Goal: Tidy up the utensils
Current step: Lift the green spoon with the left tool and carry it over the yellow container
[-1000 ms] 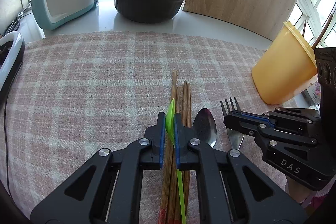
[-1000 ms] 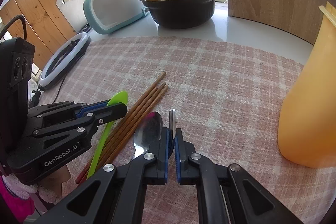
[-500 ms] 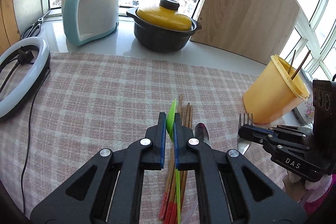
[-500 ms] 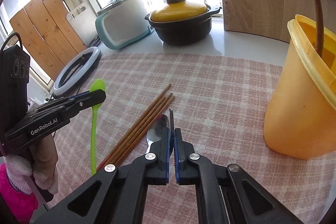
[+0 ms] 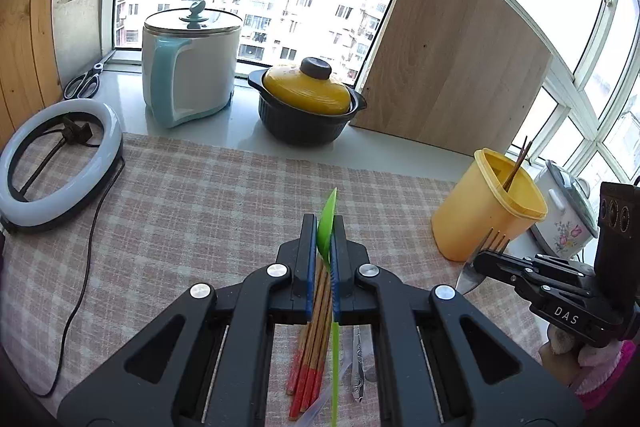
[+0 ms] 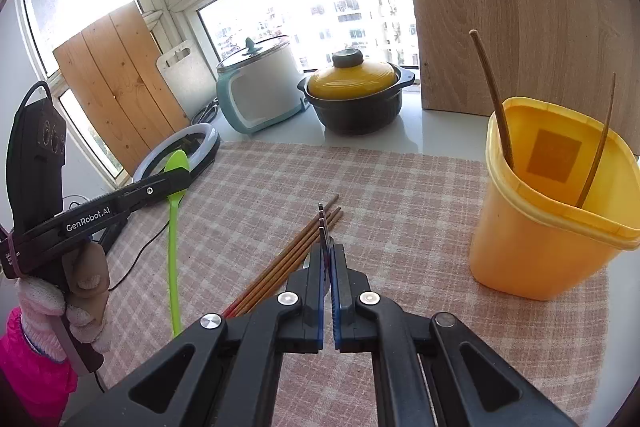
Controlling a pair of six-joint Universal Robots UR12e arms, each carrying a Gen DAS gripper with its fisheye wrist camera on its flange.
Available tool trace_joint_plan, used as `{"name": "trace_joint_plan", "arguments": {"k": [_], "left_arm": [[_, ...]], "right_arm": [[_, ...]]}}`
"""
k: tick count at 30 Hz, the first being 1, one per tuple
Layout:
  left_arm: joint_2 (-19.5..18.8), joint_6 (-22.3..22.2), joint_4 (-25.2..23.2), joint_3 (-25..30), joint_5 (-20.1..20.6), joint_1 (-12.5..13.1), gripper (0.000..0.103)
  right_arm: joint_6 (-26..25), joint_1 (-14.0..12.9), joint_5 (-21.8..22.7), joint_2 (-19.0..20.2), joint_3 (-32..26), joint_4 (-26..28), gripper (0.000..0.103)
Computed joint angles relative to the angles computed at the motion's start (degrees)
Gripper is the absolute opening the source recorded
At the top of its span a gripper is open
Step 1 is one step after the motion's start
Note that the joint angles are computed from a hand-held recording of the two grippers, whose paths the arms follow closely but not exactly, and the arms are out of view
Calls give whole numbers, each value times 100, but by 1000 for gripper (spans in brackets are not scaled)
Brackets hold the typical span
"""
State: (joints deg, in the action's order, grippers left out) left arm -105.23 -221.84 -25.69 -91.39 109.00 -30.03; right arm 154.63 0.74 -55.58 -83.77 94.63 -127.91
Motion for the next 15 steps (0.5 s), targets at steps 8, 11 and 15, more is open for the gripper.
{"name": "trace_joint_plan", "arguments": {"k": [8, 11, 15], "left_arm": [[-173, 87, 338, 347, -69, -150, 3], [-295, 184, 426, 569, -127, -201, 3], [-482, 328, 538, 891, -192, -268, 3]], "right_arm": [[78, -294, 248, -216, 108, -212, 0], [87, -440, 362, -290, 129, -256, 0], [131, -639, 494, -377, 147, -347, 0]]}}
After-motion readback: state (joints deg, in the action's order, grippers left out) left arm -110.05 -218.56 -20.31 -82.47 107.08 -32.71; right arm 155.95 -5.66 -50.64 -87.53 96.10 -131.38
